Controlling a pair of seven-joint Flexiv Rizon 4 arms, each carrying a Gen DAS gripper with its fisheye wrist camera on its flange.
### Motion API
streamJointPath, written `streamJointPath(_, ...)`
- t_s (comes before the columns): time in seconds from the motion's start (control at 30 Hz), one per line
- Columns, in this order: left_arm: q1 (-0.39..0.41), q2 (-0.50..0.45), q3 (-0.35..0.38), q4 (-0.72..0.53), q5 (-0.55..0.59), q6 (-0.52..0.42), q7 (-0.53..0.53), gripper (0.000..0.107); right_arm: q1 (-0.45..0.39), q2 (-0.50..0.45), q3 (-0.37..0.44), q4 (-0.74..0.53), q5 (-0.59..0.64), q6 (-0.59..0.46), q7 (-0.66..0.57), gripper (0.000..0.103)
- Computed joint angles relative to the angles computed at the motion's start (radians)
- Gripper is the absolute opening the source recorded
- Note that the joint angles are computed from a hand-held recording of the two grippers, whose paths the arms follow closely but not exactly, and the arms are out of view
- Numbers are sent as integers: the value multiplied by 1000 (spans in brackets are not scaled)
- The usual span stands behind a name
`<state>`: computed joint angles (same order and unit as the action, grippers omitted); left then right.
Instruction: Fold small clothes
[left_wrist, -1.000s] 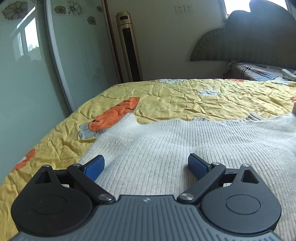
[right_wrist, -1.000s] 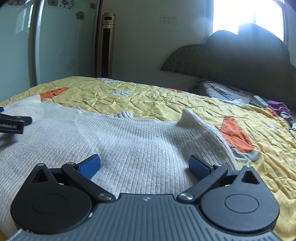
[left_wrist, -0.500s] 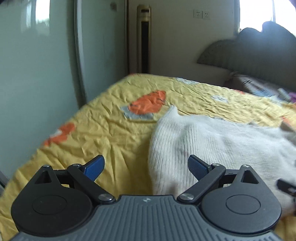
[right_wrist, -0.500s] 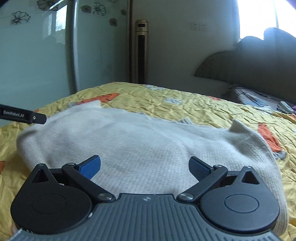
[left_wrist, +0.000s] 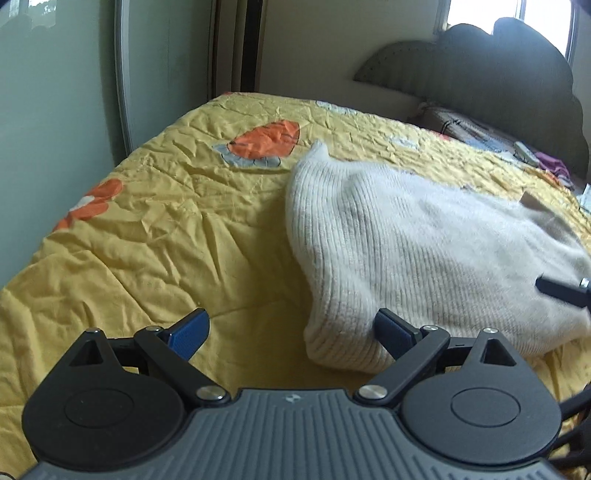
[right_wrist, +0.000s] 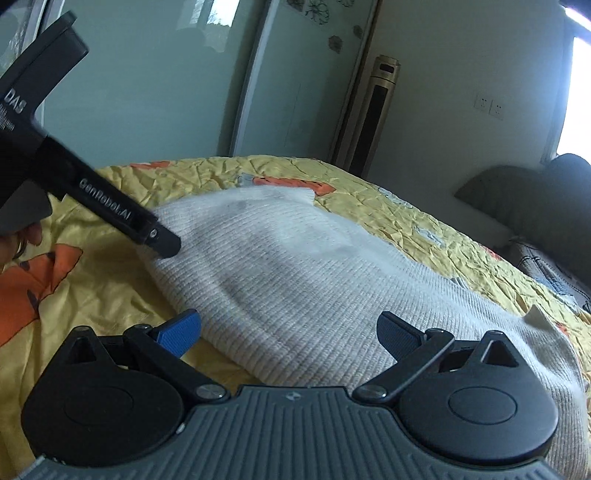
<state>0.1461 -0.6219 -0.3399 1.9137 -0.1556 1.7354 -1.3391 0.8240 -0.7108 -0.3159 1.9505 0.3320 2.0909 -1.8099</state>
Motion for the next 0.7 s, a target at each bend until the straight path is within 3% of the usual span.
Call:
streamJointPath(0.07, 51, -5, -57, -15, -3, -16, 6, 97, 50, -13, -44, -5, 26, -21, -11, 102)
streamJointPath(0.17, 187, -45, -226, -57, -24, -92, 46, 97, 185, -84, -194, -29, 98, -50, -25, 102)
streamJointPath(0.3, 269, -122, -348, -173, -145, -311, 108, 97, 344, -218, -394, -46, 144, -72, -25, 102)
streamJointPath(0.37, 296, -173, -392, -237, -212, -419, 137, 97, 382, -270, -451, -56, 143, -81, -5, 102)
streamJointPath(0.5, 279, -264, -387, -386, -320, -645, 143, 98, 425, -362, -541, -91, 146, -100, 58, 102)
streamJointPath(0.6, 252, -307, -384, -453, -361, -703, 192, 98, 452, -439, -614, -128, 148, -137, 119, 101)
streamJointPath(0.7, 211, -341, -359, -529, -386, -771, 225, 98, 437, -453, -630, -160, 106, -167, 165, 100)
